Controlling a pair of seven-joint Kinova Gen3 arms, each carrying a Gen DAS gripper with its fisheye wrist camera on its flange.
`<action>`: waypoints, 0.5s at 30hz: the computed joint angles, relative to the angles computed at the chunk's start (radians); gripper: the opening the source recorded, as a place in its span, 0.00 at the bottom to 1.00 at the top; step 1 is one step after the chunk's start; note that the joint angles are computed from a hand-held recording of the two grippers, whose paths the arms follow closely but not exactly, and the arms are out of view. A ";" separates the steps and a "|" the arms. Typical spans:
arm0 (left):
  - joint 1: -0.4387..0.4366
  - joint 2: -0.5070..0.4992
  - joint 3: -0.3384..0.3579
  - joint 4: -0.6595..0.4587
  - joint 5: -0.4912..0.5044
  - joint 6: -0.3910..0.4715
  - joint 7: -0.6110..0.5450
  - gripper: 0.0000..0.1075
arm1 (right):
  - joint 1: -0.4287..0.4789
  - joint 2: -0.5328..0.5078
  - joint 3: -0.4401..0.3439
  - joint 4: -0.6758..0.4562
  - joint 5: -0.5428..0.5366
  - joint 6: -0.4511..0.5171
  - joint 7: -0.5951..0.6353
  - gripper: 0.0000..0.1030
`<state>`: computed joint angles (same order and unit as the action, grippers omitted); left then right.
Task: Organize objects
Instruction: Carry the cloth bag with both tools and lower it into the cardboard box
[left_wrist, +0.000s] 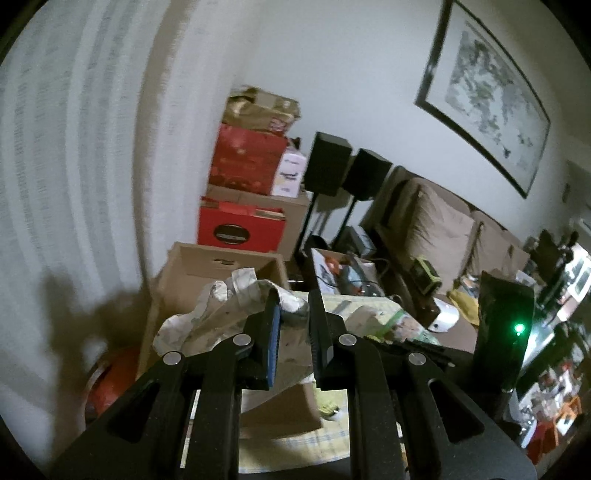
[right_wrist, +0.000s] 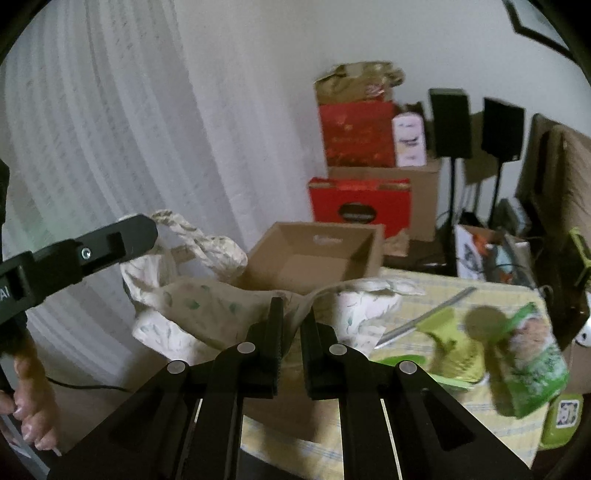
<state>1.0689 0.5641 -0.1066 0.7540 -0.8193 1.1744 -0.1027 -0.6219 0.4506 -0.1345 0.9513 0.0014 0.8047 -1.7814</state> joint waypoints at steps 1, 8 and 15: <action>-0.006 -0.003 0.000 0.009 0.006 0.003 0.004 0.12 | -0.002 0.020 -0.007 -0.028 -0.006 0.018 0.008 0.08; -0.116 0.014 0.045 0.043 0.135 0.002 -0.017 0.12 | -0.038 0.137 0.010 -0.169 -0.014 0.151 0.009 0.11; -0.166 0.071 0.049 0.021 0.239 0.026 -0.056 0.15 | -0.026 0.160 0.029 -0.157 -0.013 0.174 -0.018 0.22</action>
